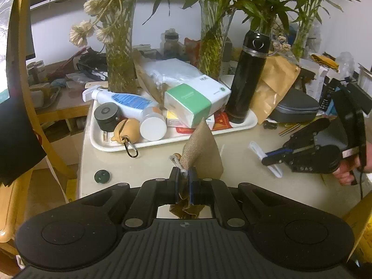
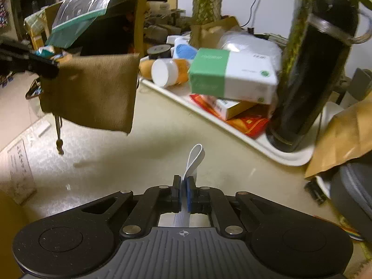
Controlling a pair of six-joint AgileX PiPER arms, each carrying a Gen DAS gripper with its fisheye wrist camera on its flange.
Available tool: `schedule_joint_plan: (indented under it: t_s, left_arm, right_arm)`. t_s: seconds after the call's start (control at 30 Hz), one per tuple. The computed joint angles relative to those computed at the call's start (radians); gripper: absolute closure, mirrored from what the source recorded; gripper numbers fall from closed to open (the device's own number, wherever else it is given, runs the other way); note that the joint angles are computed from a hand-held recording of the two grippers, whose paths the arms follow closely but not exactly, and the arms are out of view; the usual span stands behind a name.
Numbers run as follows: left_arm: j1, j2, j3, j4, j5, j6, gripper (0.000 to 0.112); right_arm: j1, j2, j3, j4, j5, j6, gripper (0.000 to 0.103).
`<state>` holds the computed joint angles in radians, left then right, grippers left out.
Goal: Organize soft objects
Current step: 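Carry the pouch and white strip over the cardboard box with both tools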
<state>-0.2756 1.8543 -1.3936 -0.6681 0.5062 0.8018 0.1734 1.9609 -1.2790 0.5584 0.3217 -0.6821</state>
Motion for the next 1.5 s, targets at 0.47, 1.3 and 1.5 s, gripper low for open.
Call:
schedule_joint_plan:
  t_s: [0.47,1.3,1.5]
  left_arm:
    - [-0.013,-0.054,0.04,-0.055,-0.03,0.039,0.104]
    - [-0.131,-0.373,0.211,0.317,-0.111,-0.234,0.104]
    - [-0.169,-0.489,0.248,0.389,-0.098,-0.294,0.104]
  right_arm:
    - [-0.023,-0.188,0.091,-0.221,0.061,0.271,0.097]
    - [0.244,-0.688,0.29,-0.853,0.203,1.044,0.097]
    - [0.395,-0.776,0.309,-1.062,0.324,1.248,0.097]
